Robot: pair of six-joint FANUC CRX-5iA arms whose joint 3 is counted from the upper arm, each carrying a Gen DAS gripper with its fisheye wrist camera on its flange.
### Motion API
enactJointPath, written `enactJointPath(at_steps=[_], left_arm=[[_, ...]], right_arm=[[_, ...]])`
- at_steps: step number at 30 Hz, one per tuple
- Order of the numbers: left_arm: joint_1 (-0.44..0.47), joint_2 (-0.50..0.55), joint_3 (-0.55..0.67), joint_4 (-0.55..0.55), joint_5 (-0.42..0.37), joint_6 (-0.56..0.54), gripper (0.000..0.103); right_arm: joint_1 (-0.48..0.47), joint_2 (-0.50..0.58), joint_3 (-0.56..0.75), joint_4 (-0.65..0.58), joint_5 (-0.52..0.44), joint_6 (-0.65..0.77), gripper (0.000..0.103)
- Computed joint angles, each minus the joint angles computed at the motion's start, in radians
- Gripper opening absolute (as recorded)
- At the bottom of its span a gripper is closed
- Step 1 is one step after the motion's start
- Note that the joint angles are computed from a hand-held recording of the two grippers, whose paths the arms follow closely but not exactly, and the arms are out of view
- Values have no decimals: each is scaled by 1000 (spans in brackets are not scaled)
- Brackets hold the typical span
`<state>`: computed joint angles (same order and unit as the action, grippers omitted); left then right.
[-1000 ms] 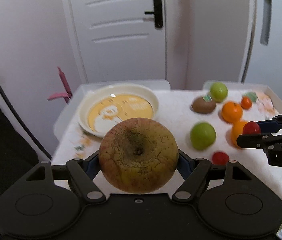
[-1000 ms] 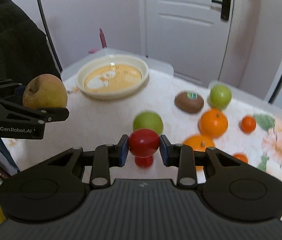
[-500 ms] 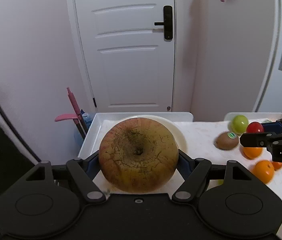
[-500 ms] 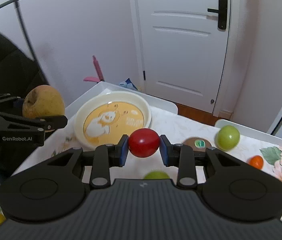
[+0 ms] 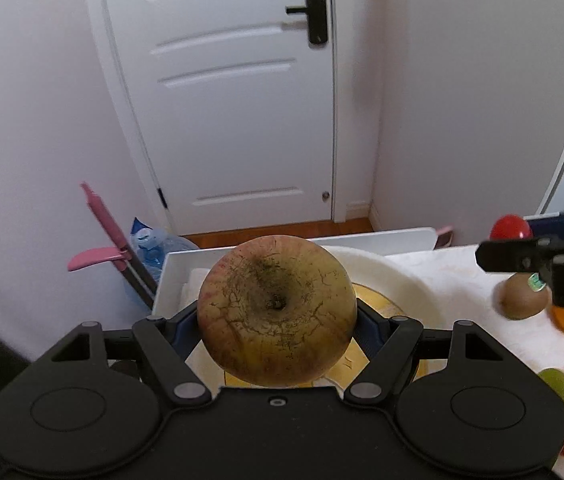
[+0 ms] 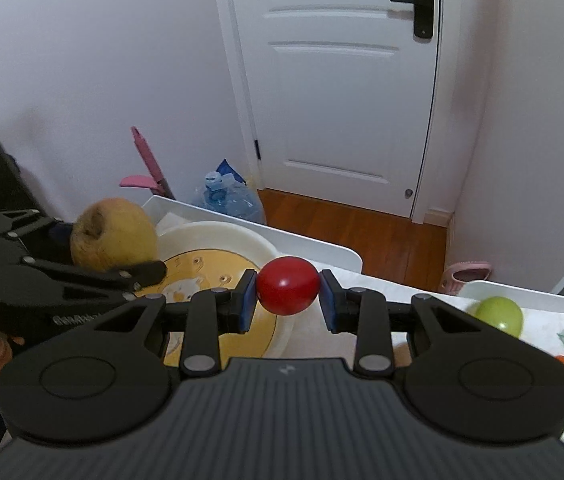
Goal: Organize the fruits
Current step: 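Carry the apple and tomato to the duck plate and release both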
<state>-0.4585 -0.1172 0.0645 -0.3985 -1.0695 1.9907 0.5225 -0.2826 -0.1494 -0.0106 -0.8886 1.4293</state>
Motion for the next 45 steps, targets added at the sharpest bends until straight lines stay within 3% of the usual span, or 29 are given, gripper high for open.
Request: enactJointPath(at_steps=[7,20,22,25,36,45], left_arm=[[63,43,-44,75,91,-103,79],[78,92,-33,98,108,-157,81],[64,76,-43,49,143,-135,100],[69,46,-65,57,177,-129,103],[71,-34,-90,76,71,-53,103],[59,-91,-106,51,3,31,103]], right_arm=[[7,64,13,32,9,-51,48],[18,113,33,60,-4,-92,48],[20,113,35,64,-8,-90,48],[14,112,38,62,-9,-68,48],[-10,151,92,-24,-29,97,48],[31,183,84,-71,-1,236,47]])
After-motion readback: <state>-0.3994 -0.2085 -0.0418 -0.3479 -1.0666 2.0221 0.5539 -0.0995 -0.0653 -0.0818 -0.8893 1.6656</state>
